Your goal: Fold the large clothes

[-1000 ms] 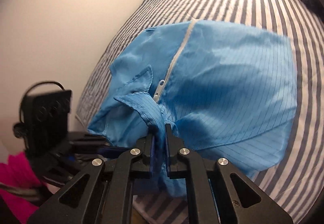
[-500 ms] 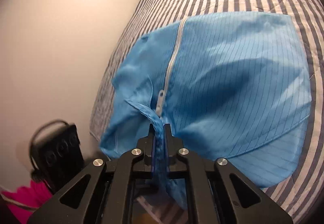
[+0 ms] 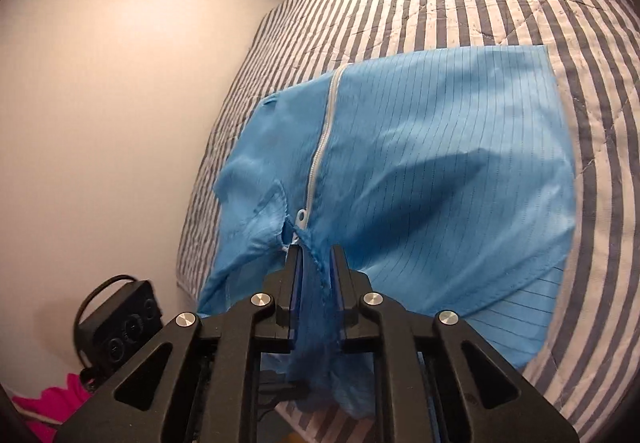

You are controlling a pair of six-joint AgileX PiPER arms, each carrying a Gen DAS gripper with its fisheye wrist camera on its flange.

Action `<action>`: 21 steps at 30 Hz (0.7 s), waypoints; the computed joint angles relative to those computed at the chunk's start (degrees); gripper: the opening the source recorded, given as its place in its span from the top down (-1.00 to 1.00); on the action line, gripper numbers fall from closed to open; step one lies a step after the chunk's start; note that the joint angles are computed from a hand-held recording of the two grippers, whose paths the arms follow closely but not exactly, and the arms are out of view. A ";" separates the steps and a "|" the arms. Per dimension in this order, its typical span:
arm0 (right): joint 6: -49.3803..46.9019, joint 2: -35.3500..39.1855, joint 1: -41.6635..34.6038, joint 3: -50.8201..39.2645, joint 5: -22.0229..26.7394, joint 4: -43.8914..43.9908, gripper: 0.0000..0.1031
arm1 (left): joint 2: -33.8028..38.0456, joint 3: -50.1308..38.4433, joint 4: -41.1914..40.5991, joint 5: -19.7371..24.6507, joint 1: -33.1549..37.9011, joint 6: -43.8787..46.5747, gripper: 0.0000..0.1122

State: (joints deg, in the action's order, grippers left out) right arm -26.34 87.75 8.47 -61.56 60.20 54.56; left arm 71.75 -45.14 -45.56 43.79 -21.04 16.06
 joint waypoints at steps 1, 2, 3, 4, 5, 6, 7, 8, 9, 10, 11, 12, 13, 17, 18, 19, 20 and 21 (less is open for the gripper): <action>-0.03 0.16 0.45 0.34 -0.97 0.25 0.82 | -0.17 0.05 0.36 -0.07 -0.12 -0.27 1.00; 0.25 0.06 1.28 0.95 -2.38 0.23 0.91 | -0.14 0.10 0.70 -0.28 -0.24 -0.56 1.00; 0.06 -0.40 0.48 1.12 -1.62 -0.02 0.91 | -0.10 0.31 0.24 -0.27 -0.10 -0.38 1.00; -0.35 -0.89 0.64 1.15 -1.59 0.09 0.96 | -0.03 0.39 -0.11 -0.34 -0.12 -0.15 1.00; 0.28 -1.71 1.54 0.73 -2.50 -1.76 0.98 | -0.18 0.46 0.18 -0.52 -0.26 -0.11 1.00; 2.68 -2.52 2.39 -0.19 -3.42 -5.41 0.98 | -0.38 0.55 0.38 -0.82 -0.51 -0.07 1.00; 4.50 -3.36 2.71 0.15 -5.89 -8.66 0.99 | -0.36 0.52 0.52 -0.93 -0.68 -0.13 1.00; 5.71 -3.66 1.58 0.70 -6.11 -9.63 0.98 | -0.30 0.44 0.81 -1.07 -1.04 -0.44 1.00; 6.50 -3.01 -0.15 1.60 -6.02 -8.30 0.98 | -0.19 0.32 1.17 -1.15 -1.42 -0.73 1.00; 5.00 -2.48 -1.11 2.52 -5.52 -5.87 0.98 | -0.13 0.30 1.29 -1.13 -1.64 -0.81 1.00; 4.18 -2.53 -1.01 2.70 -5.38 -5.49 0.98 | -0.18 0.11 1.60 -0.84 -1.73 -1.01 1.00; 3.62 -2.86 -0.49 2.45 -5.31 -5.60 0.98 | -0.17 -0.15 1.67 -0.24 -1.43 -1.07 1.00; 3.54 -3.31 0.07 2.17 -5.59 -5.95 0.98 | -0.05 -0.48 0.88 1.20 -0.48 -0.35 1.00; 7.27 -6.20 0.65 -0.57 -6.64 -12.86 0.96 | -0.28 -4.96 -0.01 13.58 7.27 1.63 1.00; 8.25 -7.15 0.16 -0.78 -7.04 -14.56 0.96 | -1.55 -6.34 0.28 16.10 10.35 3.40 1.00; 8.76 -8.00 -0.11 -0.17 -8.01 -15.40 0.96 | -2.48 -7.70 1.66 17.05 12.43 4.01 1.00; 8.27 -8.69 -1.18 0.64 -8.29 -15.31 0.96 | -3.00 -9.65 3.75 17.65 15.38 4.65 1.00; 8.08 -9.17 -2.04 1.33 -8.54 -15.31 0.96 | -2.24 -11.62 5.03 18.08 19.09 5.26 0.97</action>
